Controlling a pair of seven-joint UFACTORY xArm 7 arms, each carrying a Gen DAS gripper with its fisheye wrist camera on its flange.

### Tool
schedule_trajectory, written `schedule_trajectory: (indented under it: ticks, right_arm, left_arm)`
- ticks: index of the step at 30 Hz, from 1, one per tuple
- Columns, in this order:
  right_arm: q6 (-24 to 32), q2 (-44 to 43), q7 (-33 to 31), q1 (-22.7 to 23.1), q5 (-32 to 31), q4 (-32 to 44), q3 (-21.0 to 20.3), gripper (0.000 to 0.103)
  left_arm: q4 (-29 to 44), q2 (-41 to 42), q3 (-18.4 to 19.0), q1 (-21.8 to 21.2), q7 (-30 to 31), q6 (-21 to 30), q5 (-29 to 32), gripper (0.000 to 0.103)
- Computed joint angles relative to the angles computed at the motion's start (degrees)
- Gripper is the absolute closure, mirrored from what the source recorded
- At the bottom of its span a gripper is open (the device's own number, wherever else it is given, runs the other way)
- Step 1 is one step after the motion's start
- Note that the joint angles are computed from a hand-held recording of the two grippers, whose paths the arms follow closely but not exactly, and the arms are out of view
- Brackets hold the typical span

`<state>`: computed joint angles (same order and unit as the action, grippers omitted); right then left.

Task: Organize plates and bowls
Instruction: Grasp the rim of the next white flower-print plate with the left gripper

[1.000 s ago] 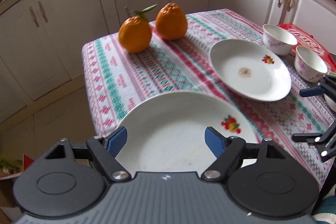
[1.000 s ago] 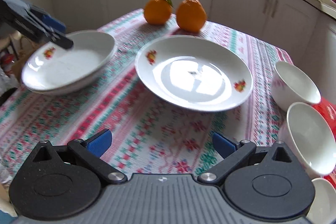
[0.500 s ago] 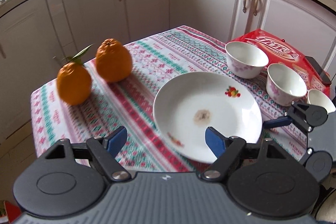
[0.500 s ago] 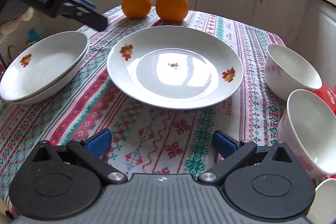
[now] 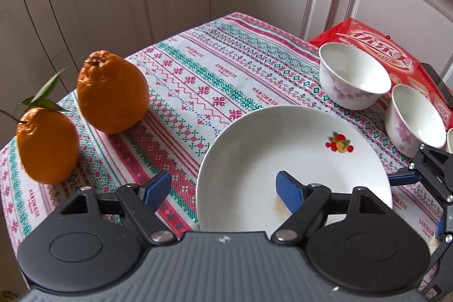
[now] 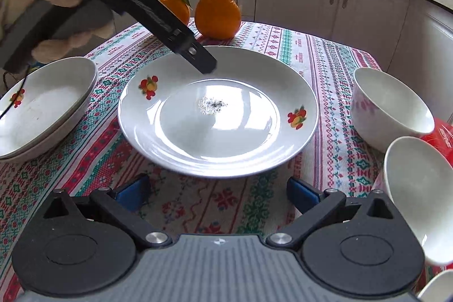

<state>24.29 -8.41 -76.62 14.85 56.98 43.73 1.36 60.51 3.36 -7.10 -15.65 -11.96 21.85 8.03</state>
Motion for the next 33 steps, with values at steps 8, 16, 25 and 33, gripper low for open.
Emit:
schedule_trajectory:
  ticks: [8, 16, 25, 33]
  right_arm:
    - [-0.8, 1.6, -0.9, -0.2, 1.7, 1.3, 0.4, 0.000]
    - [0.0, 1.7, -3.7, -0.8, 3.8, 1.7, 0.5, 0.007]
    - [1.4, 1.5, -5.9, -1.1, 4.9, 1.9, 0.6, 0.012]
    - [2.7, 1.4, -7.6, -1.4, 6.0, 2.0, 0.5, 0.016]
  left_arm:
    - [4.8, 4.4, -0.5, 0.3, 6.1, 3.3, -5.2, 0.032]
    - [9.1, 7.0, -0.7, 0.5, 11.0, 7.4, -8.4, 0.039]
    - [13.1, 9.2, -0.8, 0.4, 14.5, 10.8, -10.5, 0.042]
    - [13.7, 9.5, -0.7, 0.4, 15.8, 11.6, -11.2, 0.043]
